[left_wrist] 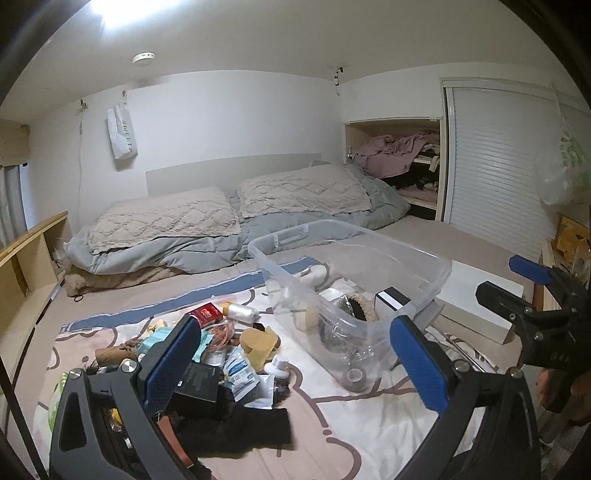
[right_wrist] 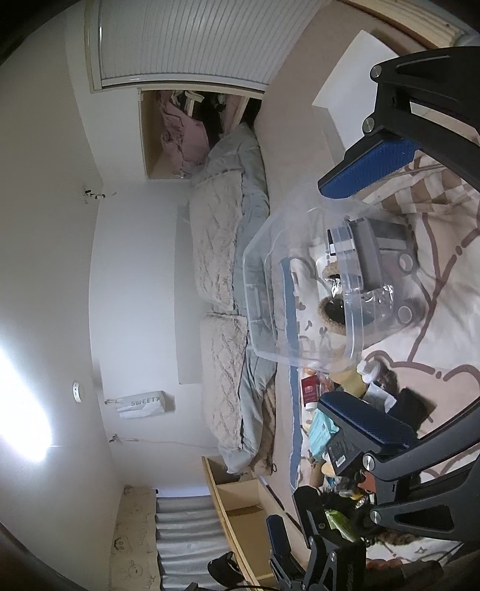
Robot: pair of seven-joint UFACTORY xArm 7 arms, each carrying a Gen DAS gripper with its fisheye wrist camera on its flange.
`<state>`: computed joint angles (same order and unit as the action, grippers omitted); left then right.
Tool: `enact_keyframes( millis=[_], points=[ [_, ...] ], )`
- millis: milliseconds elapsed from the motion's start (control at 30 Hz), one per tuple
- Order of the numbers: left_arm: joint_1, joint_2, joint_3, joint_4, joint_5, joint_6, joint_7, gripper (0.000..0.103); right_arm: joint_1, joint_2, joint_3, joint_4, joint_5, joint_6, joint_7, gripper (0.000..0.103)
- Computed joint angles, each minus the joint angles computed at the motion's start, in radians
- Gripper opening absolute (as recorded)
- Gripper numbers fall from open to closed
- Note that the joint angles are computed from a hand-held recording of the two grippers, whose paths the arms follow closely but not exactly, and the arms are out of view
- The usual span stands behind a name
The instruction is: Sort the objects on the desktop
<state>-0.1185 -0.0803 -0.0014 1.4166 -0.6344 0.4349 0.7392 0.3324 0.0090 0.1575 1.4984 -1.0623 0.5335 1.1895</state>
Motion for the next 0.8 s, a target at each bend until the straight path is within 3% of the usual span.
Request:
enact_keyframes(
  millis=[300, 800],
  points=[
    [-0.008, -0.047, 0.03, -0.059, -0.096, 0.001, 0.101, 0.103, 0.016, -0.029, 0.031, -0.034, -0.125, 0.063, 0.098, 0.103],
    [-0.039, -0.096, 0.064, -0.103, -0.174, 0.005, 0.198, 0.103, 0.014, -0.079, 0.07, -0.085, -0.198, 0.136, 0.167, 0.103]
  ],
)
